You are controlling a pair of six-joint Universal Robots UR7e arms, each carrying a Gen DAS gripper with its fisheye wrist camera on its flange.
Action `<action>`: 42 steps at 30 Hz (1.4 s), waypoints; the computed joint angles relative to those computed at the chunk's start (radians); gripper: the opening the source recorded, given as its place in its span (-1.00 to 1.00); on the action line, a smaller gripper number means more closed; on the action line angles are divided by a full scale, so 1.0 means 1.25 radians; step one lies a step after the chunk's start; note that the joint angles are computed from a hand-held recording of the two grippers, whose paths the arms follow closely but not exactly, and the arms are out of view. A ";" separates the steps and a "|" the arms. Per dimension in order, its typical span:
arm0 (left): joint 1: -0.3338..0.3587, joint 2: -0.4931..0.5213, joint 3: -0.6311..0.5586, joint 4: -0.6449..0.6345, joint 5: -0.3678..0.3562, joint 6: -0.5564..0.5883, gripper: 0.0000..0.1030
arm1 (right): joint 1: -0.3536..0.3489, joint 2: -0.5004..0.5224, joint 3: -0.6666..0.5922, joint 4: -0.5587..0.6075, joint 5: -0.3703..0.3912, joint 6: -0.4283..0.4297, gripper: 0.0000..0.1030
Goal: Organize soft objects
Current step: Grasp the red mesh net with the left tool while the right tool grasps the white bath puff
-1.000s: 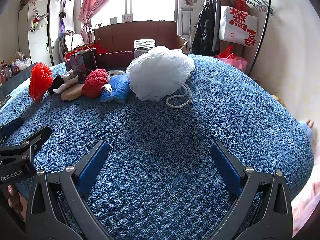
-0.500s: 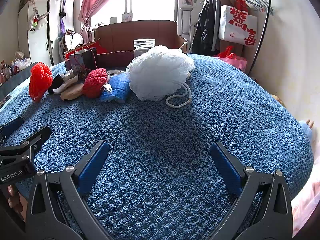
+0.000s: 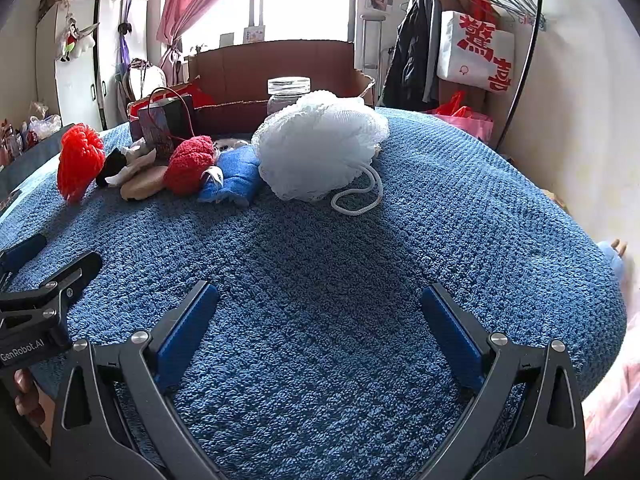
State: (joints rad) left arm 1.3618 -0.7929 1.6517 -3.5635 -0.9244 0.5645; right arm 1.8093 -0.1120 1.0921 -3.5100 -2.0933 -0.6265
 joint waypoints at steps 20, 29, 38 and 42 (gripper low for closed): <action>-0.001 -0.044 -0.030 0.097 -0.001 0.002 1.00 | 0.002 -0.042 -0.006 0.097 0.005 0.030 1.00; 0.006 -0.042 -0.121 0.168 -0.002 0.016 1.00 | 0.009 -0.016 -0.125 0.187 0.010 0.022 1.00; 0.038 -0.016 -0.263 0.368 -0.038 -0.032 0.89 | -0.009 0.036 -0.322 0.443 0.075 0.080 0.94; 0.054 -0.012 -0.312 0.509 -0.082 -0.086 0.16 | -0.021 0.028 -0.328 0.497 0.143 0.098 0.18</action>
